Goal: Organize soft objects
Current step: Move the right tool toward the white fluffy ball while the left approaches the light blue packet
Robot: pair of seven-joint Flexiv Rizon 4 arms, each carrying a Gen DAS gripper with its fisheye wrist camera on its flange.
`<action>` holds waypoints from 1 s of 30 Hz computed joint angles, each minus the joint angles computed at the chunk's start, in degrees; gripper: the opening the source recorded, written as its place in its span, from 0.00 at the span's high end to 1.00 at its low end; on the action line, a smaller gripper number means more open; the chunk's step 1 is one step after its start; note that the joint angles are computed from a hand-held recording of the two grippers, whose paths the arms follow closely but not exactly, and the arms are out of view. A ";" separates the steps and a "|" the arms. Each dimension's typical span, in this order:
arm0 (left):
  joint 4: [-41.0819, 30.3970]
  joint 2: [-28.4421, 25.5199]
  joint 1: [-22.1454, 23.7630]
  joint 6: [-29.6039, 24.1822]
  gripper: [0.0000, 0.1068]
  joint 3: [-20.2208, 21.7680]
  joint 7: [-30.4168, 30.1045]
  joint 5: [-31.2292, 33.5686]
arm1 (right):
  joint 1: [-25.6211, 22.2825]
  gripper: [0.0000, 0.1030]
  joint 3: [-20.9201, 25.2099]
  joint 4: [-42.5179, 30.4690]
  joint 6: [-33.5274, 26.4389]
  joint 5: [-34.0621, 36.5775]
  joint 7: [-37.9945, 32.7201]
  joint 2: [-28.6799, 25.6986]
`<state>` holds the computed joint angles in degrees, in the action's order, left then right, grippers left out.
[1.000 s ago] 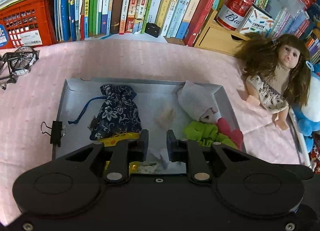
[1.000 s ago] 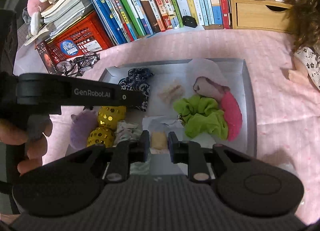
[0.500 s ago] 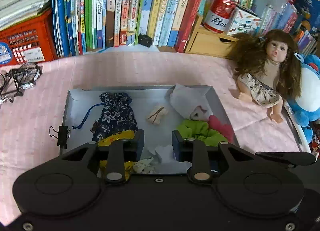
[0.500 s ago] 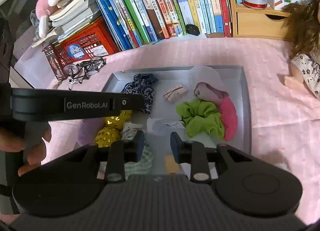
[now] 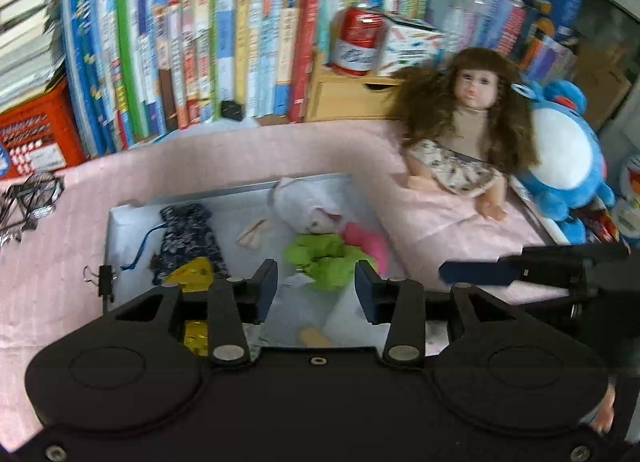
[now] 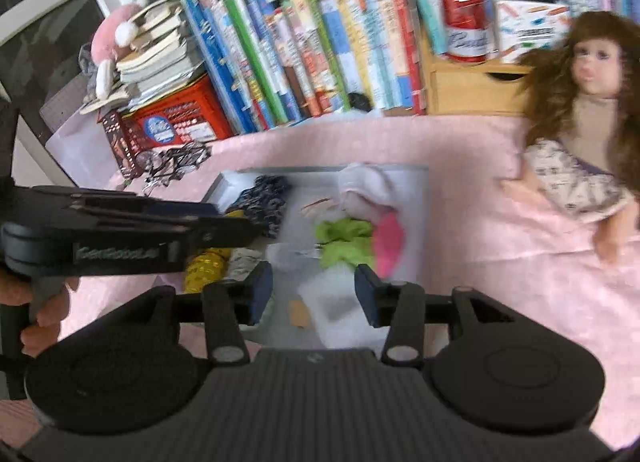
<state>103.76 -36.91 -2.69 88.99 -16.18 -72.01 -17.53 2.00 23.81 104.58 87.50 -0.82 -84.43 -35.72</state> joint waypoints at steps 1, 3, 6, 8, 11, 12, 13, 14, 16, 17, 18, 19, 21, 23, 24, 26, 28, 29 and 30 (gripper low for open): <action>0.51 0.36 -0.02 0.31 0.59 -0.52 0.45 0.37 | -0.61 0.38 -0.18 0.89 0.44 0.30 -0.09 0.65; 1.26 0.97 -0.18 0.36 0.57 -1.43 1.49 1.11 | -1.46 0.37 -0.95 2.22 0.57 0.79 0.33 1.75; 1.83 1.71 -0.59 -0.73 0.56 -2.80 2.86 1.46 | -2.99 0.35 -1.80 3.37 -0.34 1.75 1.34 2.71; 2.06 1.90 -0.25 -1.90 0.55 -4.51 4.42 1.25 | -5.17 0.33 -0.66 3.45 -1.23 2.88 0.93 2.58; 1.74 2.19 -1.95 -4.38 0.55 -4.35 5.85 0.77 | -6.54 0.31 -0.57 4.00 -1.54 4.63 0.92 2.37; 1.85 2.18 -2.66 -4.49 0.55 -4.18 6.02 0.51 | -7.06 0.31 -0.41 4.26 -1.32 5.13 0.71 2.22; 2.28 2.28 -2.82 -4.32 0.55 -4.59 6.49 0.18 | -7.70 0.31 -0.10 4.53 -0.91 5.67 0.44 2.02; 2.97 2.32 -2.87 -3.33 0.55 -5.28 6.90 -0.16 | -8.46 0.31 0.42 4.88 -0.40 6.17 0.08 1.84; 6.02 2.21 -3.10 4.17 0.55 -6.84 6.03 -0.09 | -10.47 0.31 2.07 5.41 0.93 7.15 -0.80 1.17; 7.75 1.80 -2.68 8.87 0.55 -8.15 5.51 1.13 | -11.54 0.31 3.03 5.64 1.72 7.52 -1.18 0.75; 9.74 1.22 -2.59 14.58 0.55 -8.99 4.44 2.86 | -12.79 0.31 4.07 5.90 2.49 7.73 -1.64 0.29; 11.26 0.57 -3.40 19.75 0.55 -8.68 3.21 4.52 | -13.96 0.31 4.93 6.34 3.50 7.84 -1.99 -0.13; 13.65 -0.93 -7.05 29.62 0.55 -5.94 0.81 6.85 | -14.94 0.31 5.44 7.14 5.56 7.41 -1.68 -0.84; 15.06 -2.75 -12.73 38.60 0.55 -1.61 -1.87 5.73 | -16.32 0.31 6.53 7.79 7.56 6.42 -1.19 -1.82; 15.54 -3.77 -15.27 42.29 0.56 0.13 -3.46 4.50 | -17.31 0.31 7.47 8.13 8.71 5.85 -1.15 -2.51; 16.20 -6.08 -20.04 49.21 0.58 3.13 -6.55 1.43 | -18.37 0.31 8.45 8.82 10.94 4.52 -0.83 -3.58; 16.48 -8.35 -25.62 54.43 0.59 6.14 -8.36 -4.16 | -19.10 0.31 9.04 9.35 12.62 2.95 -0.42 -4.47; 16.58 -9.49 -27.49 56.64 0.59 7.04 -8.98 -6.19 | -19.17 0.31 9.03 9.67 13.43 2.23 -0.09 -4.76; 16.22 -10.91 -29.74 58.65 0.60 7.94 -8.83 -9.39 | -18.99 0.31 8.80 9.99 14.28 1.55 0.27 -5.02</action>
